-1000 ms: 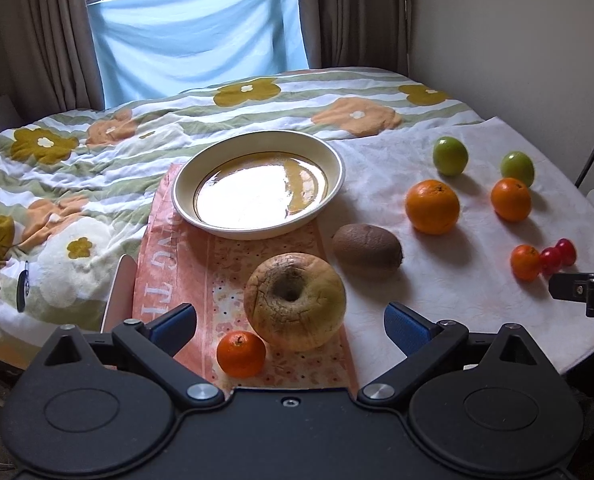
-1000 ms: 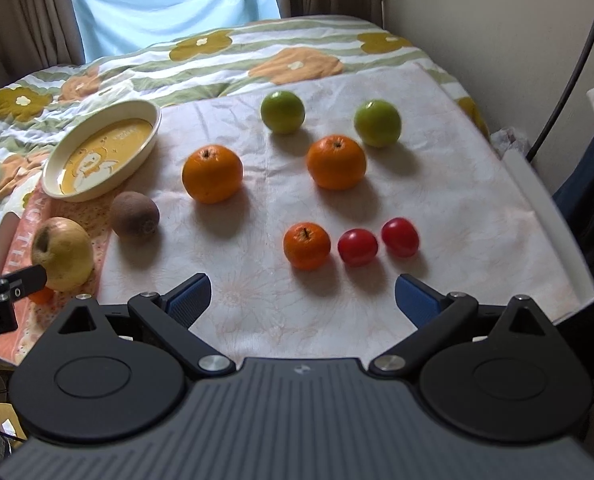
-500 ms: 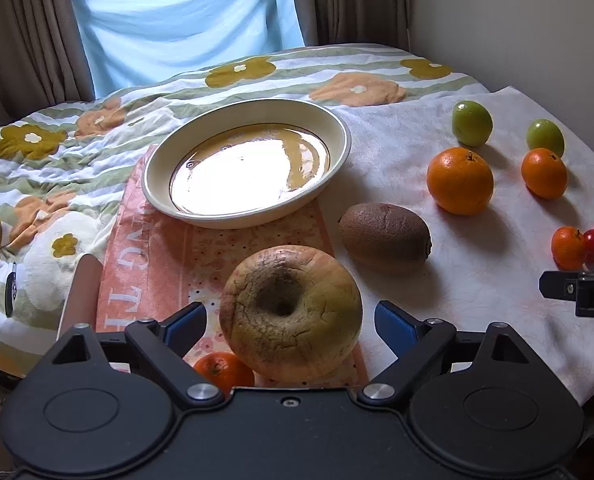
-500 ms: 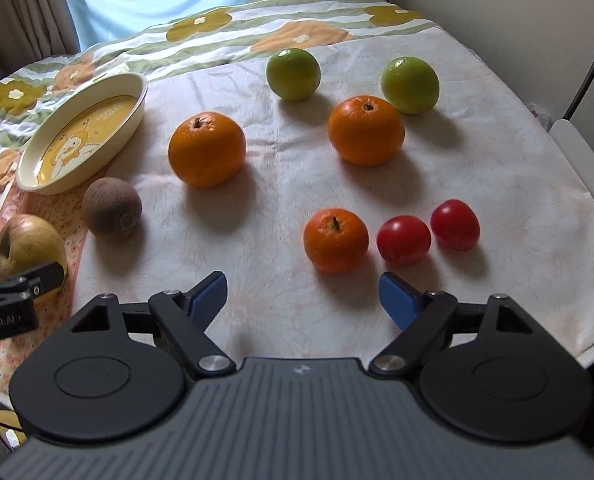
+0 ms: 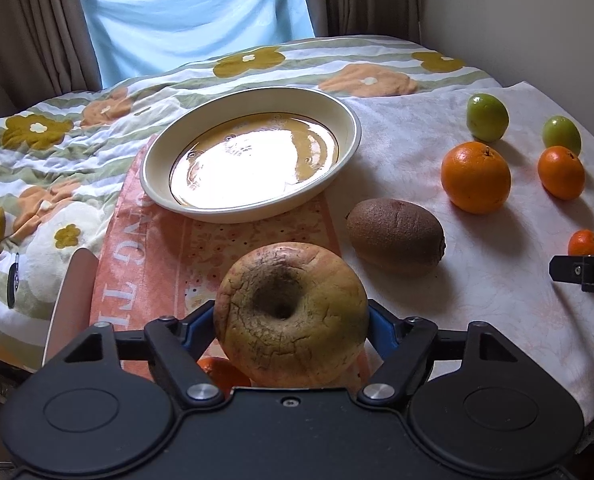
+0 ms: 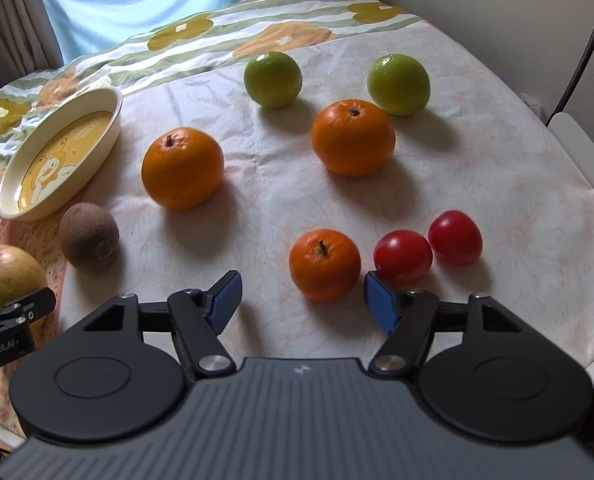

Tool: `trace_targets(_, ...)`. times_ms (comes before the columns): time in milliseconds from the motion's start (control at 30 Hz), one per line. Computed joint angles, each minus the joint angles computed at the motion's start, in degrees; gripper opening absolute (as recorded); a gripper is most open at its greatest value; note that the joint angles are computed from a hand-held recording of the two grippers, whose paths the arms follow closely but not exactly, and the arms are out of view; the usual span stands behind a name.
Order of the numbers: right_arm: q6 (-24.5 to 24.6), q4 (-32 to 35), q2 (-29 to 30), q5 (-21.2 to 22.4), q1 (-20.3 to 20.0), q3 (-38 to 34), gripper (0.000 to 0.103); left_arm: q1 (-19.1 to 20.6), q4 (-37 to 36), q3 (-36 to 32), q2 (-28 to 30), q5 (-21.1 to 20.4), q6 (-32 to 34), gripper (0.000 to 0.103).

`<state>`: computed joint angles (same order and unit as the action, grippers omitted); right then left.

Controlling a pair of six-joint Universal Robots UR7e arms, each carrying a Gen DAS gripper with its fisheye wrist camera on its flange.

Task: Organize fruits
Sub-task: 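Grasp the yellow apple with the left tool while the right tool grasps a small orange, then carry both fruits to the white bowl while the left tool lowers the apple in and opens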

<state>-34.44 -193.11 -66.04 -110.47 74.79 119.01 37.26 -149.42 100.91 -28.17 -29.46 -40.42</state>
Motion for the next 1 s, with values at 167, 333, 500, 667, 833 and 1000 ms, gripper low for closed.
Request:
trace_targets(167,0.08,-0.99,0.89,-0.23,0.06,-0.92,0.071,-0.16,0.47,0.12,-0.13,0.02,-0.70,0.079)
trace_targets(333,-2.36,-2.60,1.92,-2.10,0.65,-1.56,0.054,-0.21,0.44,0.34,-0.45,-0.57,-1.37,0.079)
trace_targets(500,-3.61,-0.72,1.24,-1.58,0.63,-1.88,0.053,-0.82,1.79,0.44,-0.79,-1.23,-3.43,0.079)
trace_targets(667,-4.70,0.92,0.01,-0.23,0.85,-1.79,0.053,-1.92,2.45,0.58,-1.19,-1.36,-5.64,0.079)
trace_targets(833,-6.28,2.84,-1.53,1.19,1.50,-1.72,0.052,-3.33,3.09,0.40,-1.61,-0.72,-8.00,0.079)
trace_targets(1000,-7.73,6.91,-3.88,2.94,2.71,-2.18,0.052,-4.92,6.27,-0.03,-2.84,0.76,-11.91,0.079)
